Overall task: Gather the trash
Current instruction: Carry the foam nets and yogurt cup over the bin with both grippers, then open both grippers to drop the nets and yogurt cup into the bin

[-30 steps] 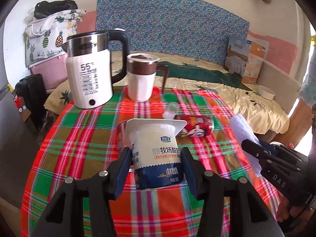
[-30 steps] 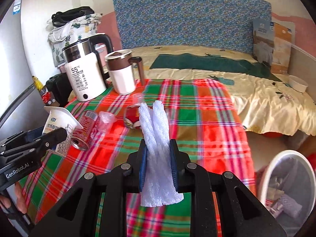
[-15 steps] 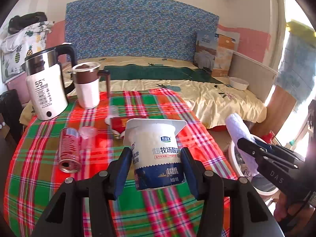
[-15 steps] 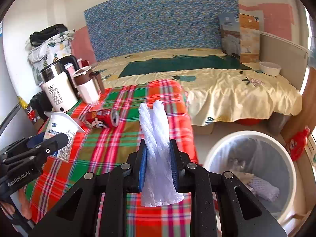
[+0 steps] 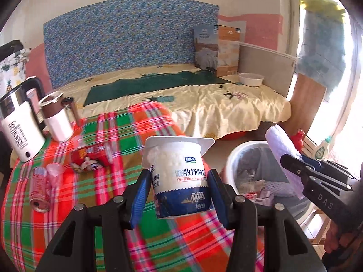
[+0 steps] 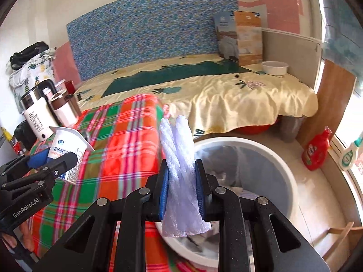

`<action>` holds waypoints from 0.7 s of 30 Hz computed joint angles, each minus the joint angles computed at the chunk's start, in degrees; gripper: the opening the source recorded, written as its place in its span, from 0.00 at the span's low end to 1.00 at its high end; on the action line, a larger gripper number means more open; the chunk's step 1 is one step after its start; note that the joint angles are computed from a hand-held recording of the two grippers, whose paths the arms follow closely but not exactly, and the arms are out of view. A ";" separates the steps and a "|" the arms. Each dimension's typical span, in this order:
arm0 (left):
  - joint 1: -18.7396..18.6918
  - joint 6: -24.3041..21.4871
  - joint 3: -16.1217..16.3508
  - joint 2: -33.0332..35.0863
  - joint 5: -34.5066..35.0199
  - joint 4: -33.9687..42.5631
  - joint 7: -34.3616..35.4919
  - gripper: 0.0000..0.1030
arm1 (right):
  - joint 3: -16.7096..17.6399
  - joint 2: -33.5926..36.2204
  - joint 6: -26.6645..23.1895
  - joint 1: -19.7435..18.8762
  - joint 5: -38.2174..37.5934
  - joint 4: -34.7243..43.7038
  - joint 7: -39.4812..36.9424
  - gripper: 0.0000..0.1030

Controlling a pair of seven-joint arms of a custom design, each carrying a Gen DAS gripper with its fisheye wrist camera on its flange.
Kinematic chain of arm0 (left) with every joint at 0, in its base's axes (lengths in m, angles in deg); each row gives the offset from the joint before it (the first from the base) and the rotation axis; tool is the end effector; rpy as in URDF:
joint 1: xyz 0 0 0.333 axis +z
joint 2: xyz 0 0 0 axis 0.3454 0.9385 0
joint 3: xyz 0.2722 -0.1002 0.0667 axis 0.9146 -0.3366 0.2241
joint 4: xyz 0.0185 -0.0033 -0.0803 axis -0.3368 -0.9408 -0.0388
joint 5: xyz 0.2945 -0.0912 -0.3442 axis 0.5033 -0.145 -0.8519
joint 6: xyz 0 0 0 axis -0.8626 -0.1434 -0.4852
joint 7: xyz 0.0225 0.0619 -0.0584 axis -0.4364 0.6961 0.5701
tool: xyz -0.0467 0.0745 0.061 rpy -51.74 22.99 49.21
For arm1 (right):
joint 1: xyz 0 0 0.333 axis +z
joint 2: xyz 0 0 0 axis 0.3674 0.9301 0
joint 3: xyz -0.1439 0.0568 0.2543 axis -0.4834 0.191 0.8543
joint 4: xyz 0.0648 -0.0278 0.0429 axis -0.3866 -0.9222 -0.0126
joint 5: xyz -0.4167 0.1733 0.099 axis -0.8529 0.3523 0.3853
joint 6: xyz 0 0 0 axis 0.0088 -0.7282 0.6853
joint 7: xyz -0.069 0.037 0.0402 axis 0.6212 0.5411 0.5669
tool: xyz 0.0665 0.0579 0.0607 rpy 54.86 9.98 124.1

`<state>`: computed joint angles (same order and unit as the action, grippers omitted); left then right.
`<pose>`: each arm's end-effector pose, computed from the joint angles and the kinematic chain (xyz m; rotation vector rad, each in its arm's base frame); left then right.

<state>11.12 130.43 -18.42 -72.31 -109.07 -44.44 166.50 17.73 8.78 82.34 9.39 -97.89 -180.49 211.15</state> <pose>0.6246 -0.2428 0.4369 -1.1712 2.2691 -1.1121 0.5164 0.0809 0.4223 -1.2809 2.0593 -0.8568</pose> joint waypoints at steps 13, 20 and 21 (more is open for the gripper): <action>-2.75 -0.86 -4.51 4.50 6.47 3.18 -3.88 0.50 | -2.99 -6.65 -2.74 -2.42 8.47 -8.07 -8.34 0.22; -2.67 -0.64 -6.21 6.54 11.48 3.91 -7.79 0.50 | -2.72 -5.61 -3.07 -4.31 12.27 -8.70 -12.42 0.22; -2.78 -0.93 -6.16 6.83 12.55 4.11 -8.86 0.50 | -2.70 -5.24 -3.25 -4.50 12.65 -8.65 -12.81 0.22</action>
<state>8.34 129.50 -24.58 -65.48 -96.52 -40.32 157.64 15.03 3.54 79.08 4.89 -85.24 -189.14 198.35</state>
